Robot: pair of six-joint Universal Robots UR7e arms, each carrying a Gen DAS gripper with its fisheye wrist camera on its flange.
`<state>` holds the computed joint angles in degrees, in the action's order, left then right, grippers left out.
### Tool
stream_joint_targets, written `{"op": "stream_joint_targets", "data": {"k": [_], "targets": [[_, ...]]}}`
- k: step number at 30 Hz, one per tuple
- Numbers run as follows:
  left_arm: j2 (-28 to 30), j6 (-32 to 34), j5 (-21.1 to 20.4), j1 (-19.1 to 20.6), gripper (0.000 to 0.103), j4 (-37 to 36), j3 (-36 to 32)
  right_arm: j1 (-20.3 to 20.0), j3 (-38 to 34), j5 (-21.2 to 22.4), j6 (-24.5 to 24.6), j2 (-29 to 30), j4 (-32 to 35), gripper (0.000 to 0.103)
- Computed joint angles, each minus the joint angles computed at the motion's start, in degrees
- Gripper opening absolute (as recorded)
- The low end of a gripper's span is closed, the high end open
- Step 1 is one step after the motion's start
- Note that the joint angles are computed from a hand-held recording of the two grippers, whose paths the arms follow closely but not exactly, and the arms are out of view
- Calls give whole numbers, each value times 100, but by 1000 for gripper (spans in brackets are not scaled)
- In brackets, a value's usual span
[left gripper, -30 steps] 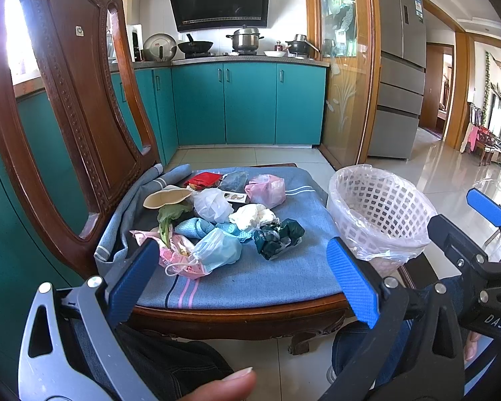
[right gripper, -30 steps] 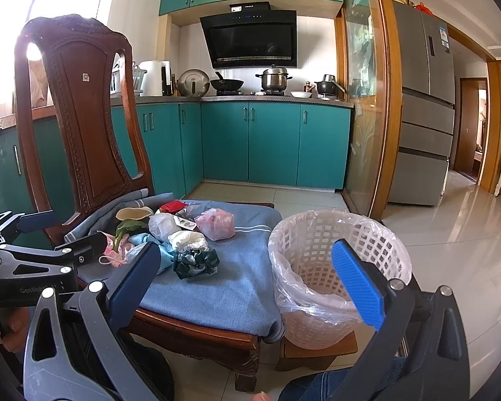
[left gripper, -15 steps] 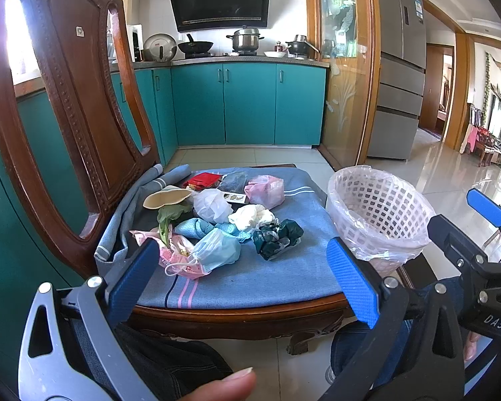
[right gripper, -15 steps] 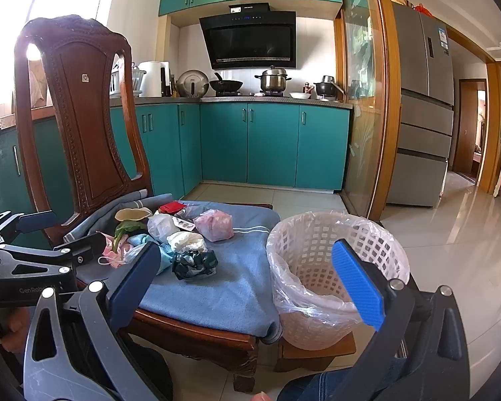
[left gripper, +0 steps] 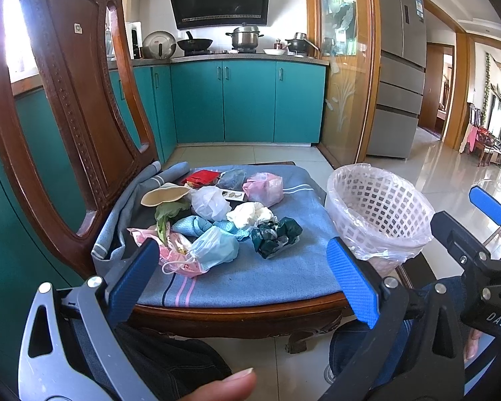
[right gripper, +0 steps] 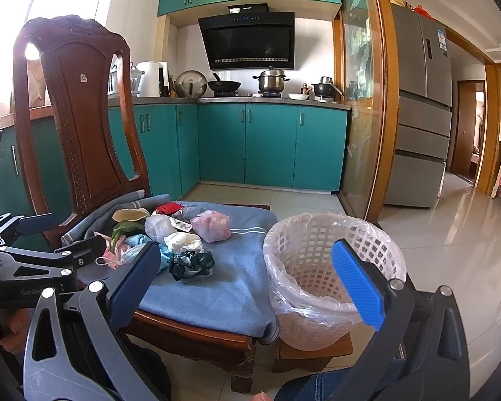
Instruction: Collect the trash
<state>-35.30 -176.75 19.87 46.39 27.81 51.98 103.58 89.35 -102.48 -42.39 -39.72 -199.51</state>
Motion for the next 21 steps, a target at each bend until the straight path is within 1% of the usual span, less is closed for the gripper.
{"op": "stream_joint_targets", "data": {"k": [8, 13, 16, 18, 19, 20, 21], "targets": [[90, -79, 24, 40, 100, 207, -170, -19, -68, -29, 46, 17, 83, 100], [331, -333, -10, 119, 100, 691, -564, -45, -236, -14, 120, 56, 372, 100], [776, -885, -190, 242, 100, 1673, -1259, -62, -616, -36, 97, 184, 970, 100], [1013, -1421, -250, 343, 100, 2346, -1634, -120, -1021, 125, 216, 318, 1667, 100], [1058, -1596, -255, 379, 100, 2529, -1707, -165, -1252, 261, 282, 401, 2081, 100], [1109, -1851, -267, 432, 100, 2773, -1782, -199, -1432, 372, 288, 477, 2394, 99], [1141, -2022, -272, 468, 100, 2945, -1842, -219, -1747, 428, 205, 638, 2841, 93]]}}
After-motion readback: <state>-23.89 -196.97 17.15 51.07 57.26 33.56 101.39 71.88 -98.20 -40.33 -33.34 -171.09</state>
